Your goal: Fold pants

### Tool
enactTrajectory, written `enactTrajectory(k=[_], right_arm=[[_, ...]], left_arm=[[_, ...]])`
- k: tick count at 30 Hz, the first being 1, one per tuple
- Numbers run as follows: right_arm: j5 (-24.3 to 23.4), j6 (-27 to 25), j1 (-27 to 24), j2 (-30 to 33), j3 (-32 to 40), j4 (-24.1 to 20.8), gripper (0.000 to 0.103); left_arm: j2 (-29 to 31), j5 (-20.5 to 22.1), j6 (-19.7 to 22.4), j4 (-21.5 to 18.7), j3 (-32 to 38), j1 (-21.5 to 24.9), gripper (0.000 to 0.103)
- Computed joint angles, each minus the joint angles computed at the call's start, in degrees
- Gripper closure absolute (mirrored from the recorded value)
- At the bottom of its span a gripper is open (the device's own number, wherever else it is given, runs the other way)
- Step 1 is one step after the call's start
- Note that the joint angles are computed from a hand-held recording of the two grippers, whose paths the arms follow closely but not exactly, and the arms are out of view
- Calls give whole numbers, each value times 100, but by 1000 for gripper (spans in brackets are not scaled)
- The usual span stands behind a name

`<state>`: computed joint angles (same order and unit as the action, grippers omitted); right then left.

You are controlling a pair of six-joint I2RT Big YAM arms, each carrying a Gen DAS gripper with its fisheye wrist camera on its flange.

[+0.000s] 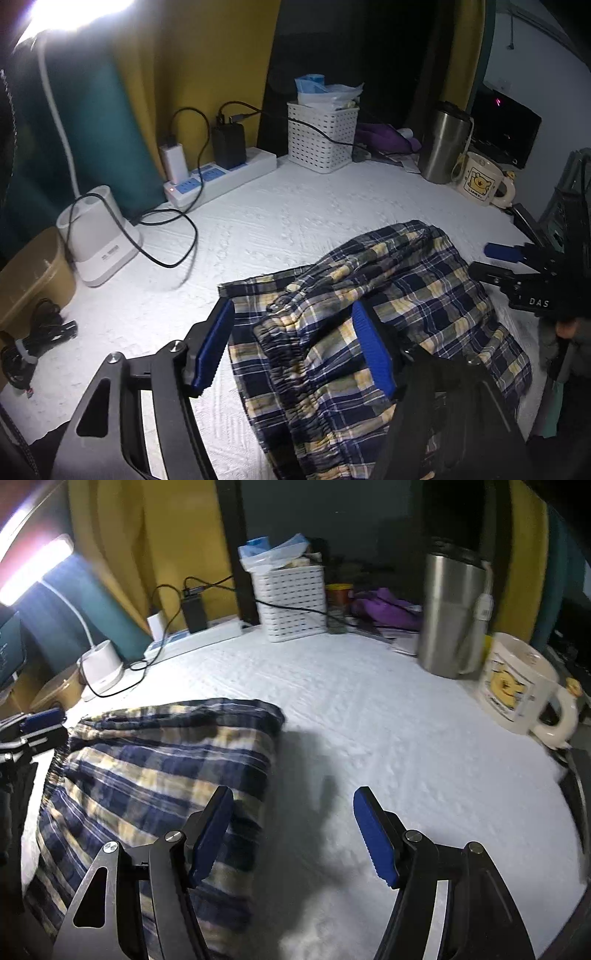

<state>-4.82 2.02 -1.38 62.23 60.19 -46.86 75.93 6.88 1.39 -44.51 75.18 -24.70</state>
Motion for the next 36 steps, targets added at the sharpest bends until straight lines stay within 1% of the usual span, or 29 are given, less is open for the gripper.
enactTrajectory(k=[8,16,17,18,19,20,21,22,23,24,26,28,31,33,36], right_arm=[[-105,-54,206,537,298,115,34],[-305,-114,263,880,463,236,34],[-343,-126,263,900,468,258,34],[-421,-141,256,918,474,272,42],[-554,-172,245,960,503,253,46],[-582,-196,249,991,524,242,50],[-609,-225,257,1006,532,258,55],[-675,-248,250,1019,547,272,59],[-728,-259,241,1027,565,285,66],[-786,-254,232,1035,593,298,78],[-842,-256,250,1005,641,365,87],[-717,-360,331,976,703,437,89],[-733,-373,343,1072,861,495,89],[-775,-385,338,1186,955,467,89],[-674,-418,389,1371,1018,462,89]], left_arm=[[384,-95,115,-170,163,62,37],[551,64,298,-99,204,128,37],[536,132,329,-25,170,140,47],[548,249,365,-6,169,155,67],[580,375,379,-26,193,169,73],[596,350,404,-2,194,145,75],[601,309,462,23,187,120,80],[610,273,509,16,193,97,80],[601,249,507,43,189,90,82],[588,272,477,69,188,97,83],[537,318,431,130,192,114,85],[472,284,429,208,215,110,86],[447,285,397,270,283,149,86],[511,298,390,249,330,199,86],[716,257,397,166,357,237,86]])
